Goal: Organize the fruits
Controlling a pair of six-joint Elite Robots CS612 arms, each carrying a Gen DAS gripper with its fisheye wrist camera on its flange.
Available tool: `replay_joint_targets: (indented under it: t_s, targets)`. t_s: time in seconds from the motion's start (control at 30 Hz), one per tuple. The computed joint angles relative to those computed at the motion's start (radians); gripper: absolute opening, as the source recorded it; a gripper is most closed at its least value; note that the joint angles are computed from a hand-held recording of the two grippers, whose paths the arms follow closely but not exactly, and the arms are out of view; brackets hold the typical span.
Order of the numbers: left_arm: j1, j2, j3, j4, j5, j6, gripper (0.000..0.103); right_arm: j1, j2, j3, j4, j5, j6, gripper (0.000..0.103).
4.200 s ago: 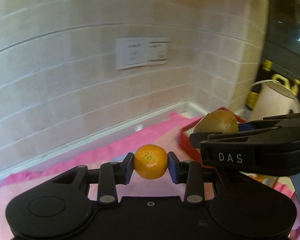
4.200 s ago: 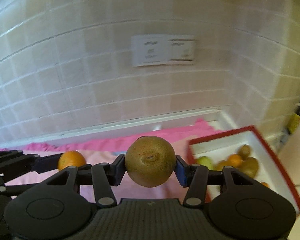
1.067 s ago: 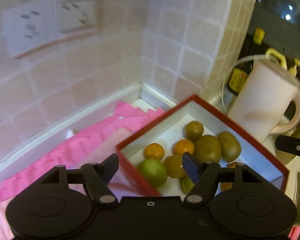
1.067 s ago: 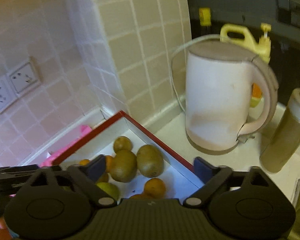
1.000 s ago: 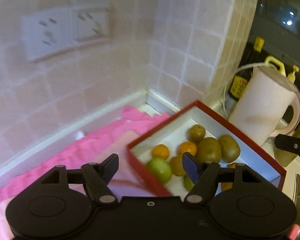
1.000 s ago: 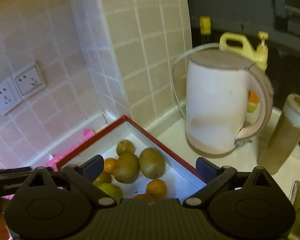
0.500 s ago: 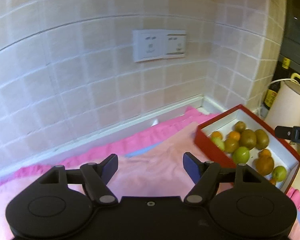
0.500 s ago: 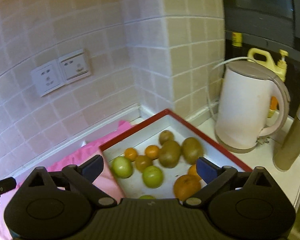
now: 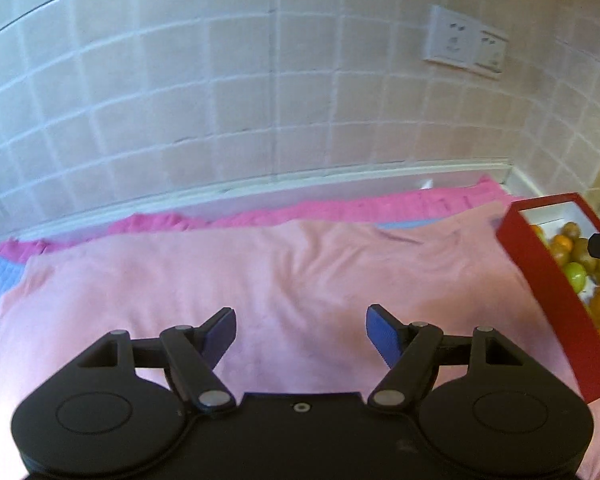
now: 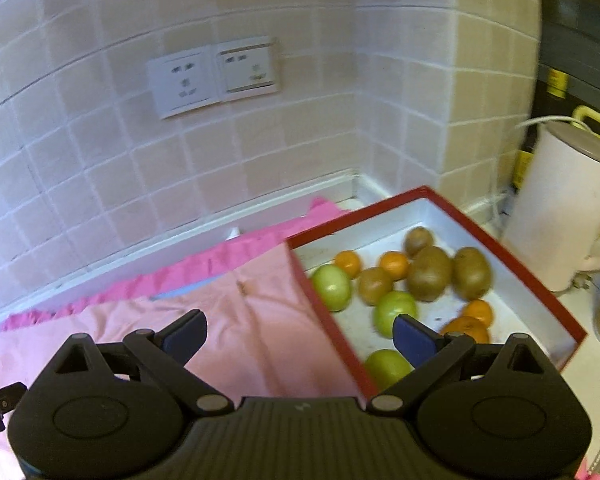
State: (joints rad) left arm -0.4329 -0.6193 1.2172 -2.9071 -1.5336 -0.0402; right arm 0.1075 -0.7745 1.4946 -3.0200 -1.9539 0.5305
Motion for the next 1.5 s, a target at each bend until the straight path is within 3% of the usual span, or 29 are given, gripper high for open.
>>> replay_joint_targets:
  t_s: [0.13,0.53,1.5]
  targets:
    - [0.004,0.000,0.013,0.003,0.039,-0.013,0.085,0.014,0.023,-0.036,0.037,0.020,-0.035,0.100]
    - [0.017,0.015,-0.002,0.053,0.045,-0.031,0.085,0.043,0.071,-0.095,0.116,0.064,-0.083,0.100]
    - [0.016,0.032,-0.028,0.087,0.032,-0.020,0.085,0.043,0.088,-0.114,0.140,0.085,-0.099,0.100]
